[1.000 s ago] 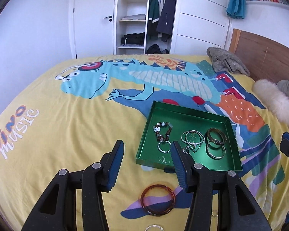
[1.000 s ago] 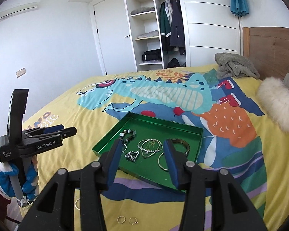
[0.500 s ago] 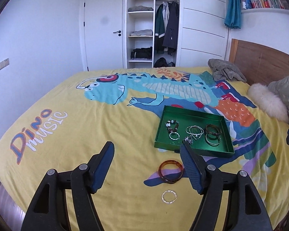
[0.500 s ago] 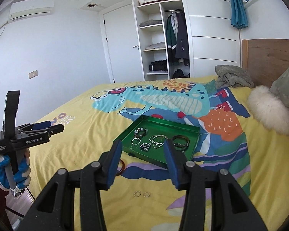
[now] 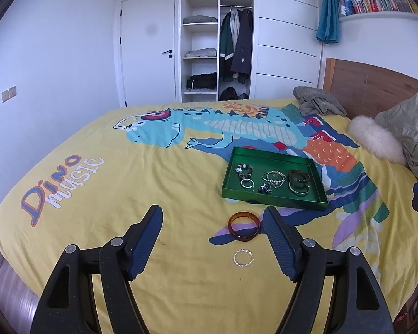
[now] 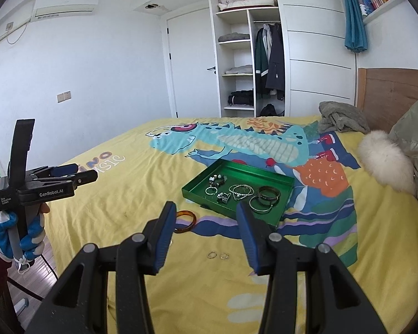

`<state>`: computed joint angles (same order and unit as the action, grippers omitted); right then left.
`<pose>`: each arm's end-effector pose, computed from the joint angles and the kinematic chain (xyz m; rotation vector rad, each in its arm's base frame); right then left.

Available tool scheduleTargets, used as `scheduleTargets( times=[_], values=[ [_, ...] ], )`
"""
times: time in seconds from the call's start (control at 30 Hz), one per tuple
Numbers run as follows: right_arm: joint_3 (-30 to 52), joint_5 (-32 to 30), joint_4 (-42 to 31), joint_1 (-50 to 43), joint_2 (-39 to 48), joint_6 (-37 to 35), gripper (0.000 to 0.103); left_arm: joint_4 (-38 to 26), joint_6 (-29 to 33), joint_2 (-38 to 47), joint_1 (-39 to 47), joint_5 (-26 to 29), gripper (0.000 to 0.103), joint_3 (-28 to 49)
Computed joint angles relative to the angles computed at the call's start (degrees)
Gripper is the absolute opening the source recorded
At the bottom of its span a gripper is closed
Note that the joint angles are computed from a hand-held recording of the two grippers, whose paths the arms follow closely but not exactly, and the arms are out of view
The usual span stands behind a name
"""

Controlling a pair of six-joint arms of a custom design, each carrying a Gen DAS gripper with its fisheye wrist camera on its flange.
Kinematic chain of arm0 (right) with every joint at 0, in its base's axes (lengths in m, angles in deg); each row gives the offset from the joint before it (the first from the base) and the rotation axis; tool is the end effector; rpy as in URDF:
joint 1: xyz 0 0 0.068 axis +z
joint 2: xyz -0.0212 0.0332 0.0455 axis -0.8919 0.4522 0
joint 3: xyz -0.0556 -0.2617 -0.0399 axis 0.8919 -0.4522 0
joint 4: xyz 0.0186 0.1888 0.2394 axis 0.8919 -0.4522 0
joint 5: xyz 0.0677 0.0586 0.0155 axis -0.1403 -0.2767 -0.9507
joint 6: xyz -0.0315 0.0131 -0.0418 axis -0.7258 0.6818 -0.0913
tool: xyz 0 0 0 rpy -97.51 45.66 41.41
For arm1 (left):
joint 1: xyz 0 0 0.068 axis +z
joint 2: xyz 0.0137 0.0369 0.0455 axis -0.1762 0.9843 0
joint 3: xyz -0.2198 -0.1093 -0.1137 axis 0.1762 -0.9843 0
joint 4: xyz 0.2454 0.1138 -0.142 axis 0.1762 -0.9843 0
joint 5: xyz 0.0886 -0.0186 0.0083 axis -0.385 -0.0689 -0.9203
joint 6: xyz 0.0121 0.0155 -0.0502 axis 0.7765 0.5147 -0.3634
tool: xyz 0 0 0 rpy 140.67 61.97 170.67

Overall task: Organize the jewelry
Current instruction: 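Lift both open tools away from the green tray, then move both open tools toward the twisted silver hoop and silver rings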

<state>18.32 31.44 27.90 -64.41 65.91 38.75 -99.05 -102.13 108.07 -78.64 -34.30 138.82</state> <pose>0.2541 0.0179 0.3024 -0.7571 1.9526 0.5525 0.1301 -0.2499 0.2906 -0.4372 2.1276 0.2163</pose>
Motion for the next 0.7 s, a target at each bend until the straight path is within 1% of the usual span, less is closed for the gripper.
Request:
scheduleTargets(
  times=[0.2, 0.3, 0.53, 0.7],
  values=[
    [-2.3, 0.2, 0.3, 0.6, 0.5, -1.5, 0.043, 3.8, -0.3, -0.7, 0.1, 1.3, 0.074, -4.6],
    [-3.3, 0.0, 1.4, 0.9, 2.4, -2.2, 0.043, 7.7, 0.8, -1.5, 0.9, 2.6, 0.074, -7.9],
    [-5.2, 0.2, 5.4, 3.0, 8.9, -3.1, 0.043, 19.3, 6.1, -1.1, 3.8, 5.7, 0.074, -14.7],
    [-5.4, 1.7, 9.2, 5.1, 16.9, -3.7, 0.043, 29.5, 11.9, 0.5, 6.6, 8.7, 0.074, -18.8]
  ],
)
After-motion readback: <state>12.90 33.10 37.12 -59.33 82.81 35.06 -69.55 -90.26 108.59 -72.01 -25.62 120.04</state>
